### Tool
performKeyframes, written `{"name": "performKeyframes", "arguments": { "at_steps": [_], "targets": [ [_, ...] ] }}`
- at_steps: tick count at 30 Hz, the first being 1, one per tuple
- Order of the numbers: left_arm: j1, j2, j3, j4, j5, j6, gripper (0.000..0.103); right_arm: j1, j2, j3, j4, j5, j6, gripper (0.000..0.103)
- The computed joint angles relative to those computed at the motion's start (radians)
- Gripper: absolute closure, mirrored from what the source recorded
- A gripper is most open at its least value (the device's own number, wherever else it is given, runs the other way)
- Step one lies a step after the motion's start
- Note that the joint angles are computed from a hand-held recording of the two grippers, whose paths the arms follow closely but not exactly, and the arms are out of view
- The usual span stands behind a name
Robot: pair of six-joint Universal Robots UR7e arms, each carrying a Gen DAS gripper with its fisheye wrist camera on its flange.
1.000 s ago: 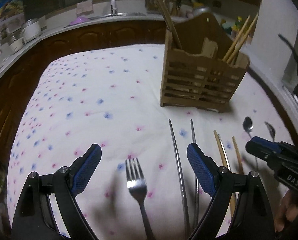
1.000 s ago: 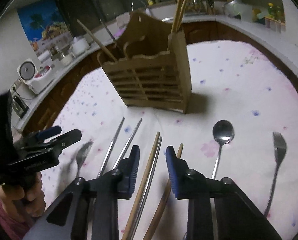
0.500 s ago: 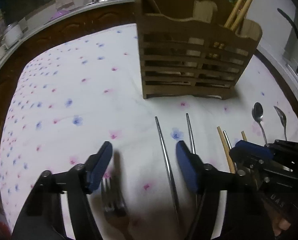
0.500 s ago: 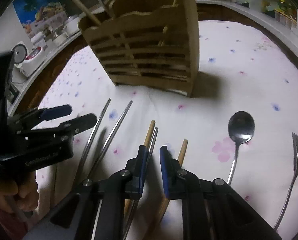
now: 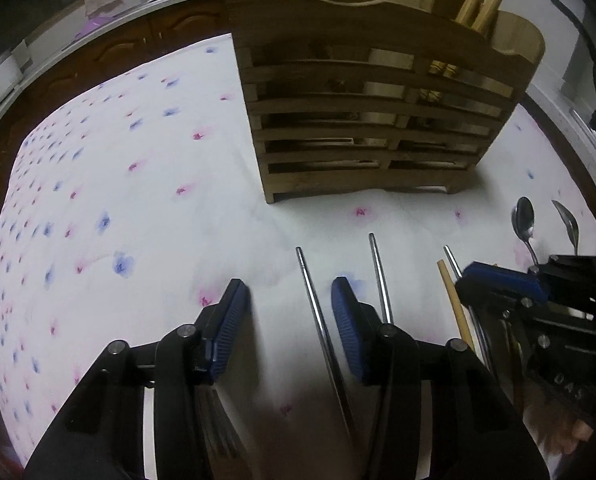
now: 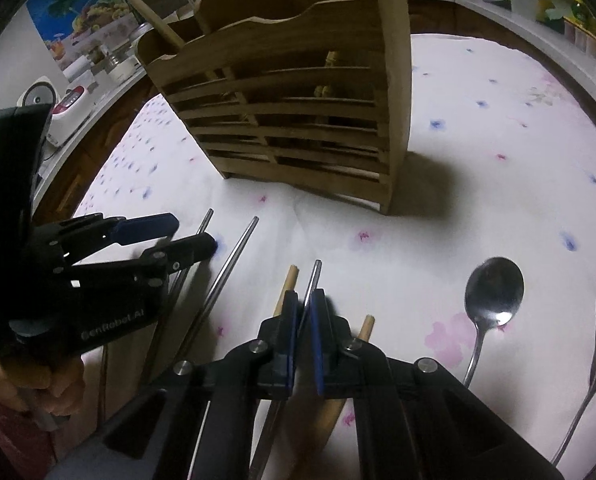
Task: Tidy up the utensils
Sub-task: 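Grasp a metal chopstick with the left tool while the right tool grasps a wooden chopstick, then lift both held chopsticks and carry them toward the wooden holder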
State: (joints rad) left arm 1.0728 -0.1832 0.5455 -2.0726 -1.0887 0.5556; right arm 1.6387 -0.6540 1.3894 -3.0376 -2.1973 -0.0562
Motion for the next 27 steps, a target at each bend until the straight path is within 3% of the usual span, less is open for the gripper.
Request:
{"name": "performKeyframes", "arguments": {
  "at_steps": [4, 7, 12, 16, 25, 27],
  "targets": [
    [-0.006, -0.04, 0.085, -0.047, -0.01, 0.032, 0.084, 0.002, 0.003, -0.013, 0.019, -0.005, 0.0, 0.098],
    [-0.01, -0.059, 0.134, -0.08, -0.012, 0.047, 0.094, 0.005, 0.003, -0.023, 0.049, -0.018, -0.008, 0.097],
    [-0.008, -0.081, 0.174, -0.107, -0.027, 0.026, 0.098, 0.008, 0.004, -0.02, 0.035, -0.029, -0.023, 0.097],
    [0.006, -0.084, 0.141, -0.052, -0.063, -0.001, 0.099, -0.002, -0.017, 0.018, -0.005, 0.038, 0.016, 0.098],
    [0.016, -0.218, 0.28, -0.104, -0.181, -0.062, 0.099, 0.026, -0.072, 0.137, -0.198, 0.068, -0.018, 0.099],
    [0.011, -0.284, 0.373, -0.158, -0.213, -0.072, 0.099, 0.039, -0.084, 0.158, -0.242, 0.066, -0.029, 0.099]
  ]
}}
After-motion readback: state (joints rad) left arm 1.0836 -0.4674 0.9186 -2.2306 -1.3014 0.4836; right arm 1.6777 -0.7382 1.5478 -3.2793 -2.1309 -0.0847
